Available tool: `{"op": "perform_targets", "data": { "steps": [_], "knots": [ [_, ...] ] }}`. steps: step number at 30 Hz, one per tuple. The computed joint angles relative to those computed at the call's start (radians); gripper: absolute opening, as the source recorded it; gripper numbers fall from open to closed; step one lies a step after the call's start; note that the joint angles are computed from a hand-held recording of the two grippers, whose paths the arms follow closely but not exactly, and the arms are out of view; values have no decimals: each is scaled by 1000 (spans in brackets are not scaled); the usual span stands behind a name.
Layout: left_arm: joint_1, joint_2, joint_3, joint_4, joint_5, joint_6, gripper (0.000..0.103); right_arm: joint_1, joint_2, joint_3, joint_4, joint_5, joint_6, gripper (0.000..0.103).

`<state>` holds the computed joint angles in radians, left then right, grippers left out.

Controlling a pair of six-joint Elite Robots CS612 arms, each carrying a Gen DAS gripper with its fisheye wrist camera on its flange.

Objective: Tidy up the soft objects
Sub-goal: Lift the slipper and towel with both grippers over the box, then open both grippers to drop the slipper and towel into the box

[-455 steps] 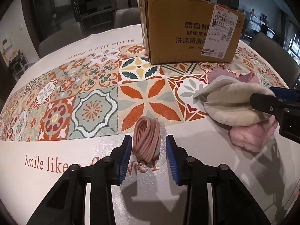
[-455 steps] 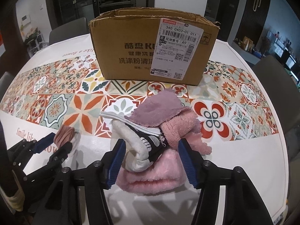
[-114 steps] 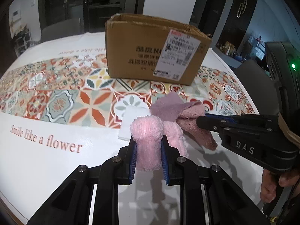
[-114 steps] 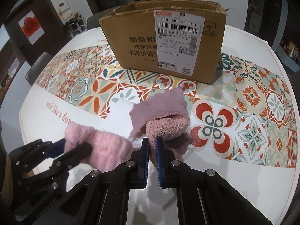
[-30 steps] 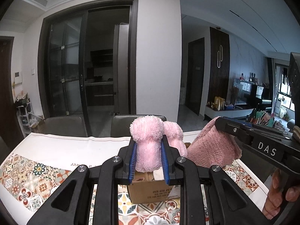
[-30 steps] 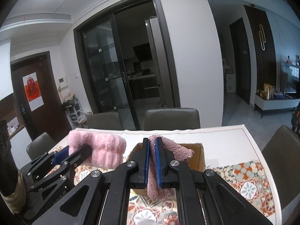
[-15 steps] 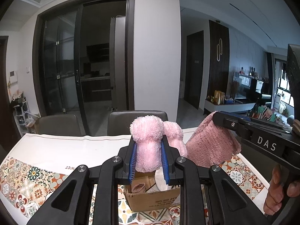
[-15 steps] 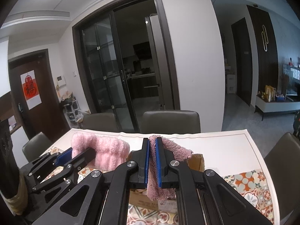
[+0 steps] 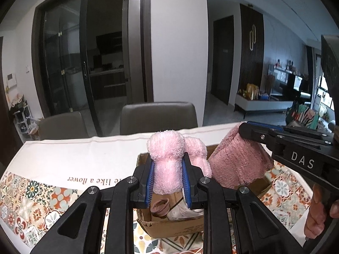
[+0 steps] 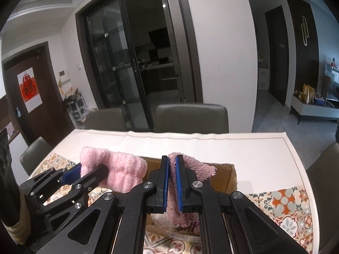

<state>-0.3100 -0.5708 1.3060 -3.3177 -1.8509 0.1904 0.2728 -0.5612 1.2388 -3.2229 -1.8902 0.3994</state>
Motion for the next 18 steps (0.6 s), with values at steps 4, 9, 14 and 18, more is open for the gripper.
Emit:
{"op": "perform_targets", "data": {
  "steps": [4,9,14,18],
  "knots": [
    [-9,13,-12,39,19,17,24,-11,17,-20,44,27,3,8],
    [-17,28,-25,88,40,40,24,-23,31,-29,105,53,21,8],
    [-22,39,-36,138,50,58,24,-30,39,-30,162,71,39,8],
    [-22,46,-42,181,50,72,24,-33,48,-36,211,83,54,8]
  ]
}}
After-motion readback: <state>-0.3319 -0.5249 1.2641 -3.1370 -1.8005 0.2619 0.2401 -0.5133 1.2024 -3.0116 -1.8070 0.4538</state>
